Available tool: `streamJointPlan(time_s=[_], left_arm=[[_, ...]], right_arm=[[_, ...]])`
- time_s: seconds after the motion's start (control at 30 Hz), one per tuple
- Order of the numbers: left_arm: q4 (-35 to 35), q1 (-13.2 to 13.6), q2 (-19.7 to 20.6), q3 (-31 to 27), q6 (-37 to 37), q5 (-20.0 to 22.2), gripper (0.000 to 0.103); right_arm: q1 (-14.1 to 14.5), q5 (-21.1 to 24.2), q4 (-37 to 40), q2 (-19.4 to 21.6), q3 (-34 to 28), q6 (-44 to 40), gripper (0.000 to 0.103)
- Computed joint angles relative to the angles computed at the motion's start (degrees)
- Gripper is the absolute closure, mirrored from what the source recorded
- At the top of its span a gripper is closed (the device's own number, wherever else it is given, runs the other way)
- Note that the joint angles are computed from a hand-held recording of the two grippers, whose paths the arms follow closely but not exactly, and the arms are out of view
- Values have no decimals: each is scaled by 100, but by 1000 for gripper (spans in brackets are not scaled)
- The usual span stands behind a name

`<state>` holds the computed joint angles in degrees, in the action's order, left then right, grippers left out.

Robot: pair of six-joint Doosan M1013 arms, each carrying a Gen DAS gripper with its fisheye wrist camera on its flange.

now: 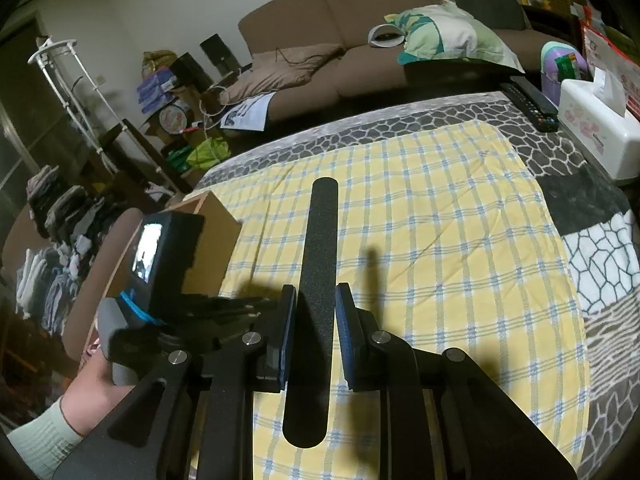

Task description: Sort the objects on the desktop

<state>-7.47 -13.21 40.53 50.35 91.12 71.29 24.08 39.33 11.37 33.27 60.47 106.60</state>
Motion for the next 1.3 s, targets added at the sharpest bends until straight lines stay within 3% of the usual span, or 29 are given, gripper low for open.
streamJointPlan(time_s=[0.27, 0.33, 0.4, 0.67, 0.73, 0.8, 0.83, 1.1, 1.3], left_arm=[[-832, 271, -398, 118, 159, -506, 91], [-1016, 354, -517, 171, 243, -618, 102], [-1101, 411, -624, 198, 289, -711, 102], [-739, 461, -811, 220, 257, -535, 102], [-670, 411, -741, 200, 104, -389, 94], [-723, 365, -669, 230, 6, -264, 73], [-729, 318, -609, 255, -58, -203, 70], [-288, 31, -195, 318, -705, -35, 69], [-36, -75, -233, 604, -891, -522, 69]], right_arm=[[133, -217, 58, -49, -94, -152, 84], [196, -252, 61, -43, -157, -195, 84], [253, -272, 84, -30, -228, -267, 84], [395, -317, 51, 15, -403, -305, 84], [398, -262, -9, 38, -435, -252, 84], [387, -232, -37, 52, -431, -219, 84], [377, -196, -57, 58, -426, -201, 84], [246, 79, -350, 62, -277, -3, 84], [139, 208, -367, 48, -118, -18, 84]])
